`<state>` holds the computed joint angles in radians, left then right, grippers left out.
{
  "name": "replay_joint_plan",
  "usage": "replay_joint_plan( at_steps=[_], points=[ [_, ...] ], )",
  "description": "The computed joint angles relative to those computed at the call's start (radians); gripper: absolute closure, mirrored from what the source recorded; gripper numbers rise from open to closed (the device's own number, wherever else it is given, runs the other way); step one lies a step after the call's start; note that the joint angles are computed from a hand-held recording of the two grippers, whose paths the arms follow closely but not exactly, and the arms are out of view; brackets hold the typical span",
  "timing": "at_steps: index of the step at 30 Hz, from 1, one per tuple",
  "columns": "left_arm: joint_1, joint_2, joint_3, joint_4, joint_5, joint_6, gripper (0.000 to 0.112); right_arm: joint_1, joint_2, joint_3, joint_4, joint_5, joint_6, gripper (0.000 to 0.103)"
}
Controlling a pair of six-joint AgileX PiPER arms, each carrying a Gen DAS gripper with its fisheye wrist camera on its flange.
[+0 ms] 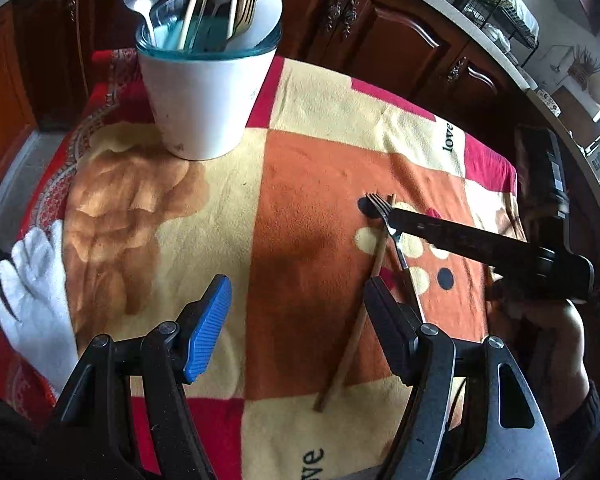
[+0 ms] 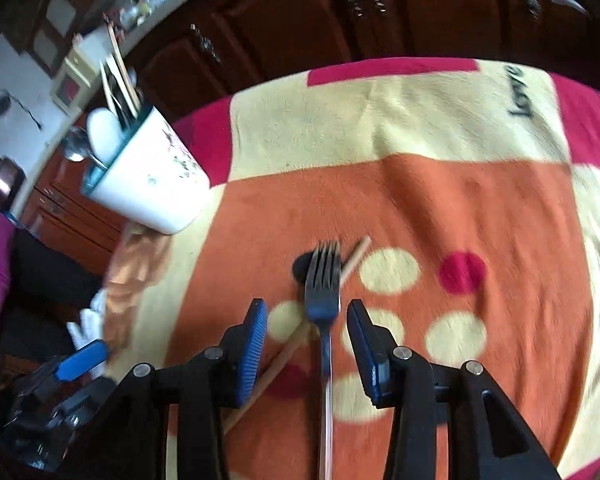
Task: Organize utensils
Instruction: 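Grasp the wooden chopstick with the left tool while the right tool grasps the steel fork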
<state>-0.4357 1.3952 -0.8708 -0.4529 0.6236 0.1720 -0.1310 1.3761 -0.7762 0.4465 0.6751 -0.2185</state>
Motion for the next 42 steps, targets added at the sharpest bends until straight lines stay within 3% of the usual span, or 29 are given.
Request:
replay_joint_plan(
  at_steps=[4,6,10,14,25,31,35,40,42],
  points=[
    [0.028,0.019,-0.009,-0.047,-0.002,0.061,0.043,0.118,0.093,-0.076,-0.273,-0.016,0.268,0.064],
    [0.043,0.025,-0.01,-0.068,-0.002,0.081,0.043,0.148,0.121,-0.092,-0.358,-0.005,0.351,0.072],
    [0.059,0.025,-0.009,-0.089,0.006,0.109,0.043,0.128,0.111,-0.082,-0.331,-0.009,0.327,0.082],
    [0.067,0.026,-0.017,-0.098,0.021,0.115,0.043,0.093,0.08,-0.059,-0.3,-0.001,0.286,0.082],
    [-0.026,0.121,-0.147,-0.076,0.094,0.022,0.043,-0.251,-0.138,0.099,0.013,0.043,-0.075,0.082],
    [-0.196,0.224,-0.284,0.131,0.074,-0.159,0.043,-0.427,-0.244,0.148,0.148,0.078,-0.231,0.082],
    [-0.288,0.359,-0.444,0.252,0.097,-0.237,0.044,-0.534,-0.282,0.166,0.224,0.104,-0.342,0.082],
    [-0.357,0.532,-0.632,0.359,0.156,-0.279,0.058,-0.661,-0.239,0.177,0.309,0.136,-0.49,0.082],
    [-0.377,0.58,-0.68,0.417,0.179,-0.312,0.069,-0.728,-0.224,0.179,0.344,0.167,-0.552,0.082]
  ],
)
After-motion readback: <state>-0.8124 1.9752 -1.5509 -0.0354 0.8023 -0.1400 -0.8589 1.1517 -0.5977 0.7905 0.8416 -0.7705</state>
